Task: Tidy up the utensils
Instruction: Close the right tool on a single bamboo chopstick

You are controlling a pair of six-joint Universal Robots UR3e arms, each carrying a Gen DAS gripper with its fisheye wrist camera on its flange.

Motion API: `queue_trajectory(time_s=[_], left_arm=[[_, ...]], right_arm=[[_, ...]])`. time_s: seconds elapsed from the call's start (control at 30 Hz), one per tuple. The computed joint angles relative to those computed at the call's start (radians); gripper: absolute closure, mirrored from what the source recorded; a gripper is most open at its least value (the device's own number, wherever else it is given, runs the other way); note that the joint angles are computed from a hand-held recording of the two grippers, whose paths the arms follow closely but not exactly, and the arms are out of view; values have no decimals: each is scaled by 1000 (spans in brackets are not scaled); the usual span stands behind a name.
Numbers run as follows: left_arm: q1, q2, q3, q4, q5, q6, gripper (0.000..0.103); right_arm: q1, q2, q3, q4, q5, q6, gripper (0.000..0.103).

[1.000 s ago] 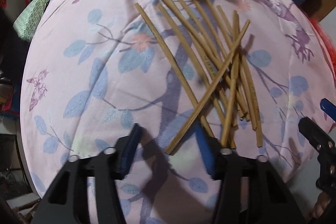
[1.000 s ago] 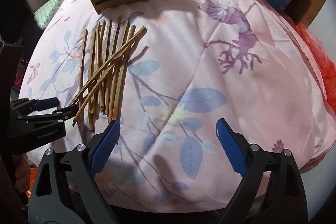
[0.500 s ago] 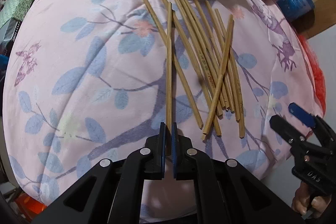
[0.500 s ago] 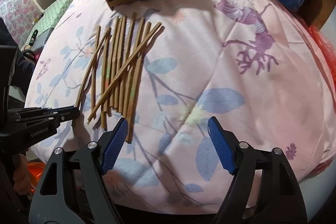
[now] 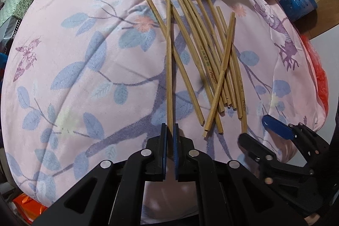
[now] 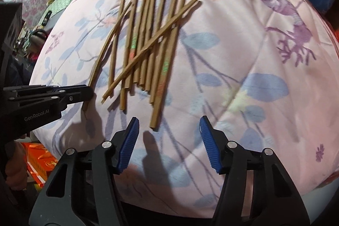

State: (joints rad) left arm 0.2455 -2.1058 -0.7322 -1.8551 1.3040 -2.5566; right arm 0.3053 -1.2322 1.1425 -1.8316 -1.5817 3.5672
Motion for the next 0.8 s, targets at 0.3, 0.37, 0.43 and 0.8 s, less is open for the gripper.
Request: queue_trajectory(time_s=[0.3,0.37,0.43,0.8], left_arm=[[42,-16,44,-57,-25,0,96],[46,-8,36,-59,-33,7,88],[48,5,16,-46,-41,8,73],[26,57,-110,79,-32,-10,97]], right_arm=[[-30,-72,124,-89,-16,-2,96],[-38,-98,150,-90,-15,-1,96],[-46,-116,172,-95,-12,-3,96],[-57,-130,202,-139,24,-29,91]])
